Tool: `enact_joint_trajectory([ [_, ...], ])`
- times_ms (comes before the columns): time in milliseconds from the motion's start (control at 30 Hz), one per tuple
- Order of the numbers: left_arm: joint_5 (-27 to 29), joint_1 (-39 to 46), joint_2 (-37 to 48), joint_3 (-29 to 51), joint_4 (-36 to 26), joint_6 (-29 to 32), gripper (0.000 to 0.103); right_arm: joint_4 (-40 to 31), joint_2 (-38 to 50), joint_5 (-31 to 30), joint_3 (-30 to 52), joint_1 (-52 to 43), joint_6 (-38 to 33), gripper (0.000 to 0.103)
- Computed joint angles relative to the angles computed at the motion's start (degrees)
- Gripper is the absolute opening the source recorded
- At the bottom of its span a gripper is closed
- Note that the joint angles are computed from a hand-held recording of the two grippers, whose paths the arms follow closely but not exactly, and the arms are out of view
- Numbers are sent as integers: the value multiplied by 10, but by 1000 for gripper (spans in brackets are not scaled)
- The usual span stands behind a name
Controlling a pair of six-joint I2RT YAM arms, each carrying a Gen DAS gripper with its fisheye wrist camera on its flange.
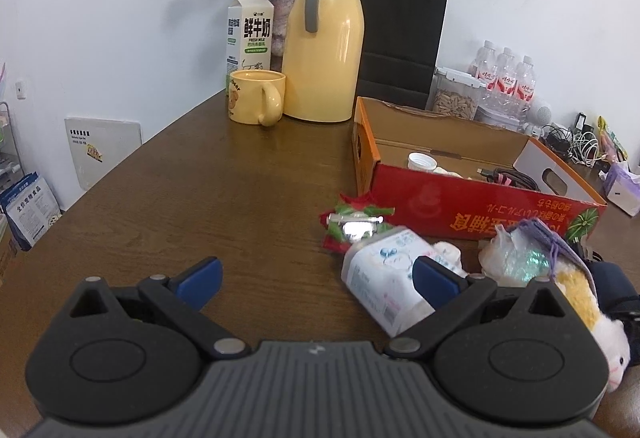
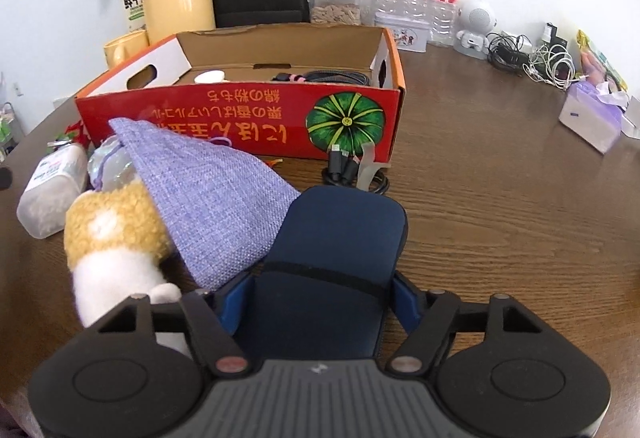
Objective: Organize objects
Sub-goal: 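Grasp the red flower ornament with the left tool while the right lifts the navy pouch, then carry pouch and flower ornament into the box and open both tools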
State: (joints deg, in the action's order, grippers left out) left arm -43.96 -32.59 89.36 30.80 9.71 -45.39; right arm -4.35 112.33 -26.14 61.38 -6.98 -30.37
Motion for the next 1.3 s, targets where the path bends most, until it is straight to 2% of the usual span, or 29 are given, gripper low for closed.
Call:
enact_joint_trajectory([
  [167,27,36,30,40,1,34,103,-2,1,-31,5,-17,-8,68],
  [400,78,89,98,124,-19,73,103,34,-8,-69,-3,-38,-16,68],
  [600,107,119,164,213,-71,74,103,49,-4,-90,13,-36,-10,68],
  [733,129,133,185,239,-85,68,102,51,1,-97,26,-30,-5,68],
  [800,139,138,192,248,-96,60,86,50,5,-101,31,-28,-5,68],
  [833,146,141,194,253,-106,55,82,50,6,-103,33,-27,-6,68],
  [900,159,146,192,251,-111,44,64,49,8,-107,36,-25,-7,68],
  [967,166,149,188,247,-113,36,58,51,9,-109,36,-25,-4,68],
  [1000,167,149,185,242,-109,33,48,52,10,-110,35,-24,-3,68],
  [1033,170,149,182,240,-109,30,44,52,10,-111,35,-24,-3,68],
  [1300,154,144,130,189,-81,26,41,54,1,-125,26,-25,-8,68],
])
